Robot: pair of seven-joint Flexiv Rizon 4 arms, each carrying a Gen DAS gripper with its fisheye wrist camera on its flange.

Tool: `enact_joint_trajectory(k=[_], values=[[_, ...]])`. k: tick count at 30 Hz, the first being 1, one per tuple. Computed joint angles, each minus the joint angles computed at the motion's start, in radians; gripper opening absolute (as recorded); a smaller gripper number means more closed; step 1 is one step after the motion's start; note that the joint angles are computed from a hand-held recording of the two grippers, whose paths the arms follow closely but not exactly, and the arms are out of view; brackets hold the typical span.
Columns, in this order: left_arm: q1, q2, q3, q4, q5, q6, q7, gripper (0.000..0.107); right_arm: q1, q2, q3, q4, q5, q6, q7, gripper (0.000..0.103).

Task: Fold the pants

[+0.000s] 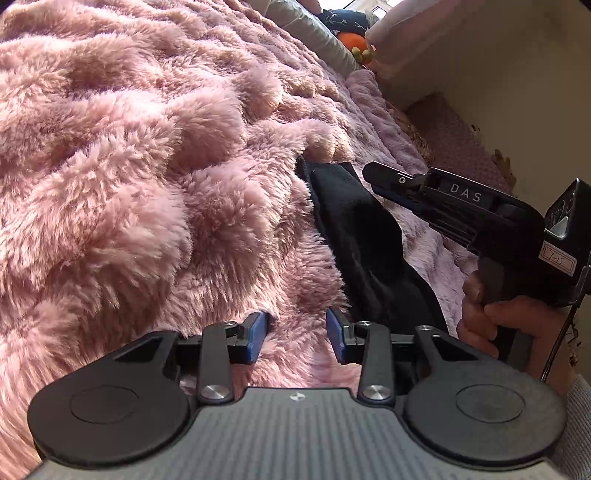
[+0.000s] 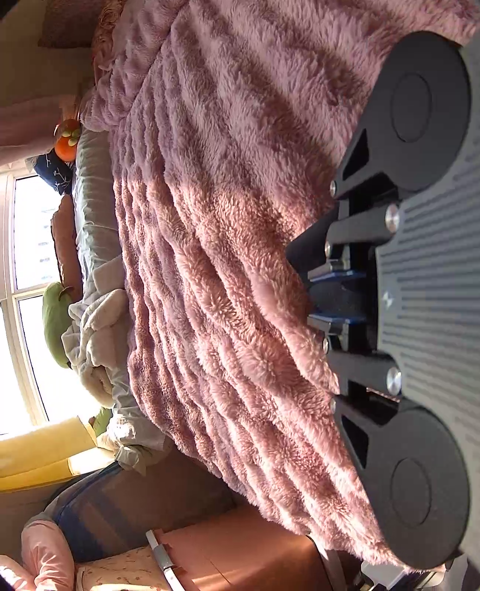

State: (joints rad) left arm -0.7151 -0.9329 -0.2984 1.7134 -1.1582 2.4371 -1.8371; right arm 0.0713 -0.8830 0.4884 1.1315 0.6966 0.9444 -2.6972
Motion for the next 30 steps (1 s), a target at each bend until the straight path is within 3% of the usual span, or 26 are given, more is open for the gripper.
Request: enact_joint_trajectory(k=[2,6,9,11,14,18,22,24,25,26,28,29,30], values=[[0.029,0.007,-0.005,0.045,0.082,0.008,-0.109,0.042,0.007,0.026,0.006,0.056,-0.014,0.033,-0.080,0.015],[0.054,0.014,0.008,0.100,0.183,0.032,-0.277,0.041,0.092,0.083,-0.052,0.207,-0.126,0.219,-0.172,0.016],[0.063,0.015,0.019,0.119,0.227,0.039,-0.349,0.041,0.135,0.096,-0.084,0.281,-0.211,0.322,-0.164,0.036],[0.059,0.017,0.029,0.122,0.233,0.030,-0.361,0.041,0.183,0.096,-0.131,0.316,-0.263,0.403,-0.127,0.036],[0.048,0.021,0.042,0.121,0.228,0.016,-0.357,0.041,0.165,0.087,-0.122,0.293,-0.292,0.353,-0.045,0.032],[0.060,0.015,0.047,0.119,0.262,0.012,-0.395,0.041,0.077,0.071,-0.040,0.237,-0.277,0.241,0.064,0.032],[0.071,0.015,0.051,0.135,0.299,0.019,-0.440,0.041,0.085,0.061,-0.054,0.247,-0.329,0.267,0.129,0.022],[0.078,0.013,0.052,0.139,0.322,0.018,-0.460,0.041,0.072,0.058,-0.030,0.256,-0.342,0.274,0.142,0.028],[0.090,0.011,0.048,0.149,0.354,0.021,-0.484,0.041,0.067,0.056,-0.021,0.255,-0.344,0.266,0.161,0.035],[0.102,0.010,0.046,0.156,0.385,0.019,-0.504,0.041,0.068,0.054,-0.020,0.256,-0.350,0.271,0.175,0.036],[0.105,0.007,0.050,0.161,0.403,0.023,-0.529,0.041,0.094,0.051,-0.038,0.282,-0.386,0.337,0.179,0.031],[0.106,0.007,0.052,0.163,0.411,0.024,-0.538,0.041,0.105,0.048,-0.045,0.299,-0.405,0.381,0.177,0.016],[0.107,0.007,0.053,0.166,0.418,0.025,-0.546,0.041,0.104,0.044,-0.039,0.306,-0.413,0.405,0.183,0.008]])
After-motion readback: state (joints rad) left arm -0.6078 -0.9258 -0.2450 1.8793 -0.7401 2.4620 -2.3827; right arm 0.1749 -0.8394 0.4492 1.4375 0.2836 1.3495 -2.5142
